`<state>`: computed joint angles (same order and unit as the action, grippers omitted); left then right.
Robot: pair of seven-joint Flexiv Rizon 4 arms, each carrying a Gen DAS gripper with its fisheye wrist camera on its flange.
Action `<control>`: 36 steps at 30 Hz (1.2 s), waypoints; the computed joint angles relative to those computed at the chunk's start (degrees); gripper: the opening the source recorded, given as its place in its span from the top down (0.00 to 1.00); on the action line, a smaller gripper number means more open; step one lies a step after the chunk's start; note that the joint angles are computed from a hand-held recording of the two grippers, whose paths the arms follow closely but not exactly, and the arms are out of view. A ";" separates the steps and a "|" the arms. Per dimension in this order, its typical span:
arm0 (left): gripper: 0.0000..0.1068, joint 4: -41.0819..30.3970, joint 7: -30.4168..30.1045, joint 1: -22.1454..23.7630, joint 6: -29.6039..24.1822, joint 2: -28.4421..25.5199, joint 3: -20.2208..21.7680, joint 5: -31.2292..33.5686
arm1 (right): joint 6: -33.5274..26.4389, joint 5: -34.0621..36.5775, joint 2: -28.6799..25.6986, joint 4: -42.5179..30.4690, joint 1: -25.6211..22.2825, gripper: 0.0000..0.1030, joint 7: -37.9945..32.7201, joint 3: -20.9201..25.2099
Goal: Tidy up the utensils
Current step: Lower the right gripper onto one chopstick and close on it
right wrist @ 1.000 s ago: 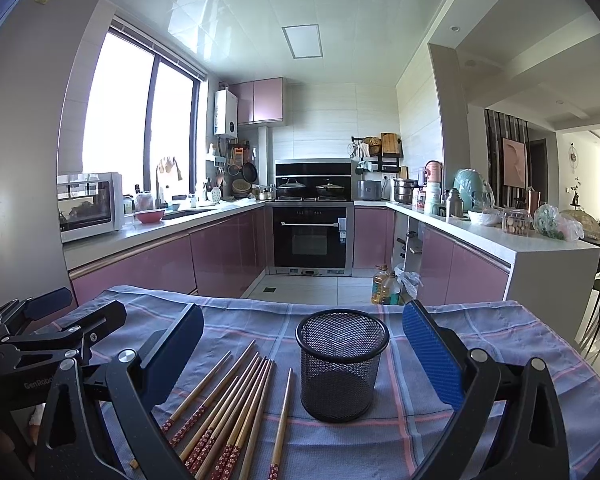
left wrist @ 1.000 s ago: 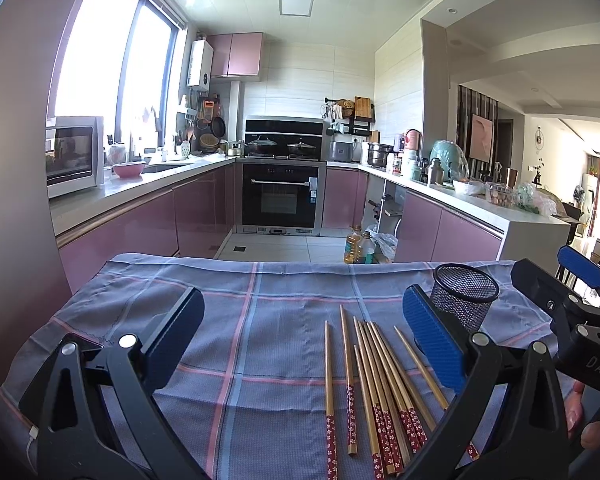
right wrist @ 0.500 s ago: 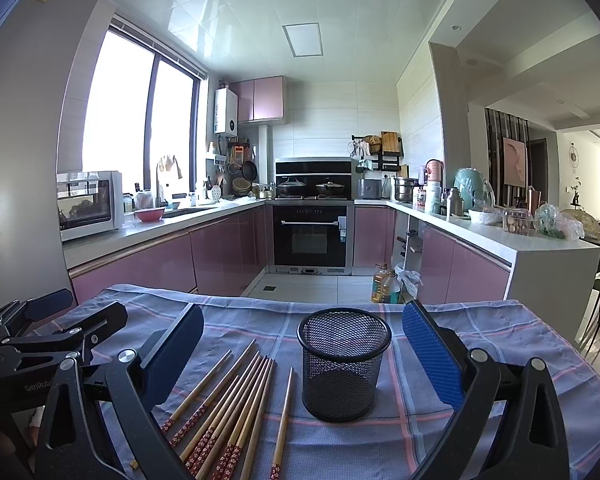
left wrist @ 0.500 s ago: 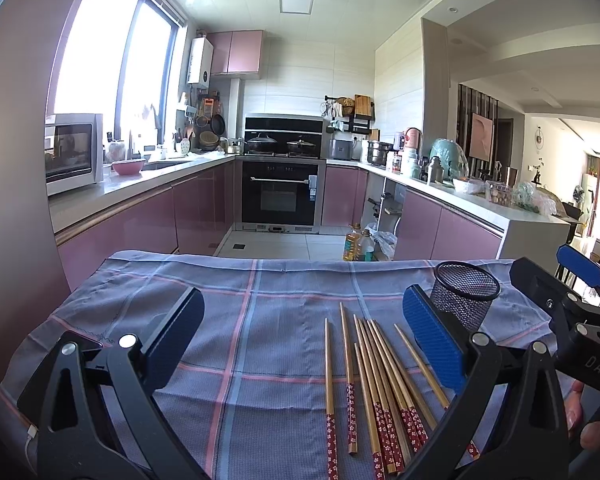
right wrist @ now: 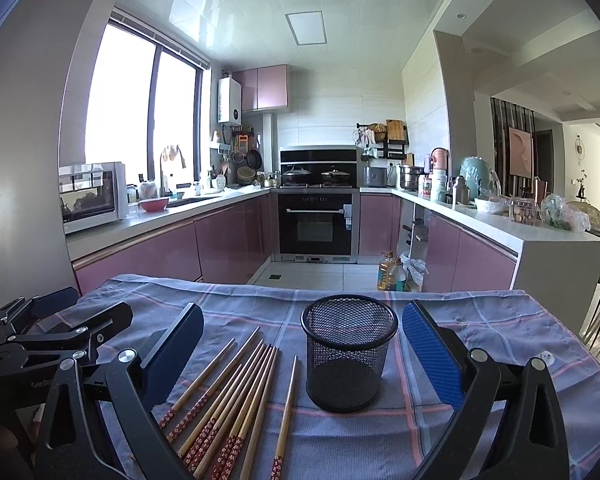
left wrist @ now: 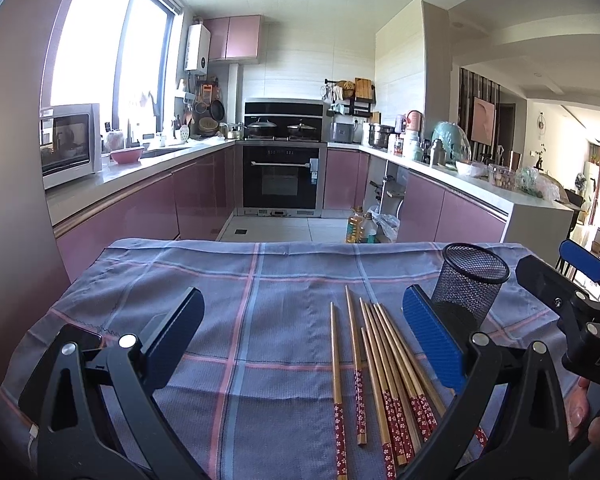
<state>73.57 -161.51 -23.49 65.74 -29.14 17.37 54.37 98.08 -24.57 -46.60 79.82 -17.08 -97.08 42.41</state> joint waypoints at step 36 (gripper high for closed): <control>0.70 -8.46 54.98 13.37 -7.89 -16.11 -12.27 -49.82 | -50.30 17.67 -4.73 -23.61 12.41 0.71 -11.81 -9.97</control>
